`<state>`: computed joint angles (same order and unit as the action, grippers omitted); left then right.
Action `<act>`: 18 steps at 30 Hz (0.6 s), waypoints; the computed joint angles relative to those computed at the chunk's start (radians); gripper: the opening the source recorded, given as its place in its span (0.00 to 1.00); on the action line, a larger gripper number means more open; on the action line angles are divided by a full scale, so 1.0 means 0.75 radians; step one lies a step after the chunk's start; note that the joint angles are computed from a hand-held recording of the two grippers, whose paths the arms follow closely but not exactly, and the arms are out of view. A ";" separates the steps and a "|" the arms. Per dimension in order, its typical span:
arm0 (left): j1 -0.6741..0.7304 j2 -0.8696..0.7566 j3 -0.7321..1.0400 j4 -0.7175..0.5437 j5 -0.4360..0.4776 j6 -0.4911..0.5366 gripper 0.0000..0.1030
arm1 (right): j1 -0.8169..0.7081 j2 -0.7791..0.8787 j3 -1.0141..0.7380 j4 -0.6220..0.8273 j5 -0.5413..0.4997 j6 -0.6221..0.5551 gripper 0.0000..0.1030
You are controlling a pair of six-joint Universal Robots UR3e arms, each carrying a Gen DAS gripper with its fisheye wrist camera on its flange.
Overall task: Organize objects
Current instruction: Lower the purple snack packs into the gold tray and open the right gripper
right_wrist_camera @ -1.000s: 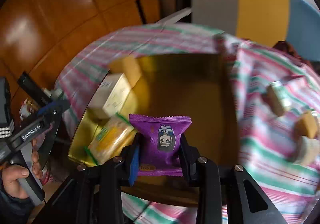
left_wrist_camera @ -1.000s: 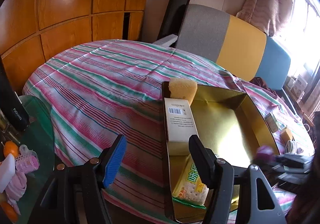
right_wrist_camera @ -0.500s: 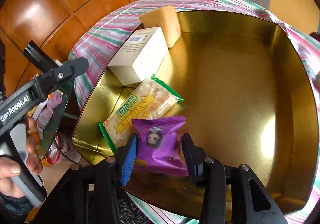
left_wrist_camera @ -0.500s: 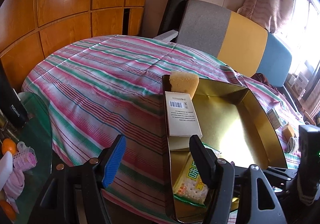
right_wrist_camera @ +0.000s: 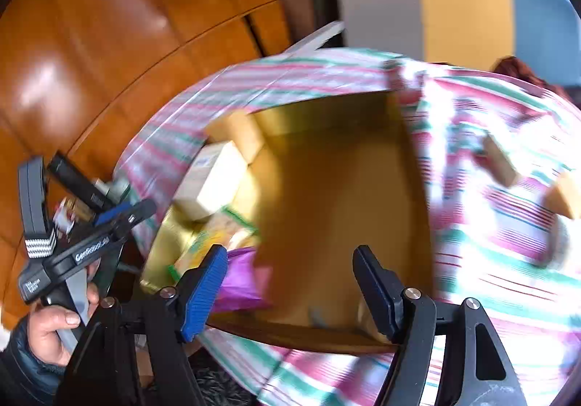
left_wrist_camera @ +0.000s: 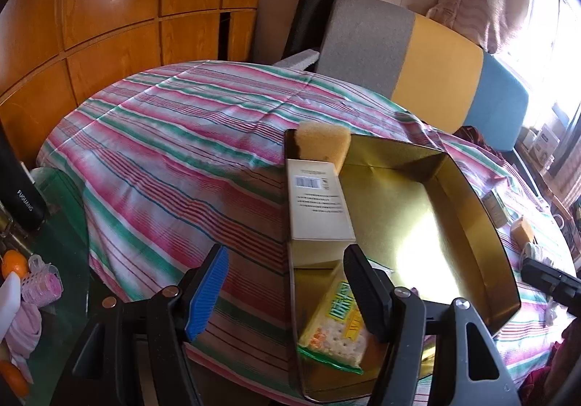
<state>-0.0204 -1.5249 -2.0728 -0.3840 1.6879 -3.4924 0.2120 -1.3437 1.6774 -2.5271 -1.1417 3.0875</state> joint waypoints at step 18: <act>-0.376 -0.460 0.743 -0.232 -0.029 0.078 0.64 | -1.097 -0.351 0.311 0.082 -0.036 -0.016 0.83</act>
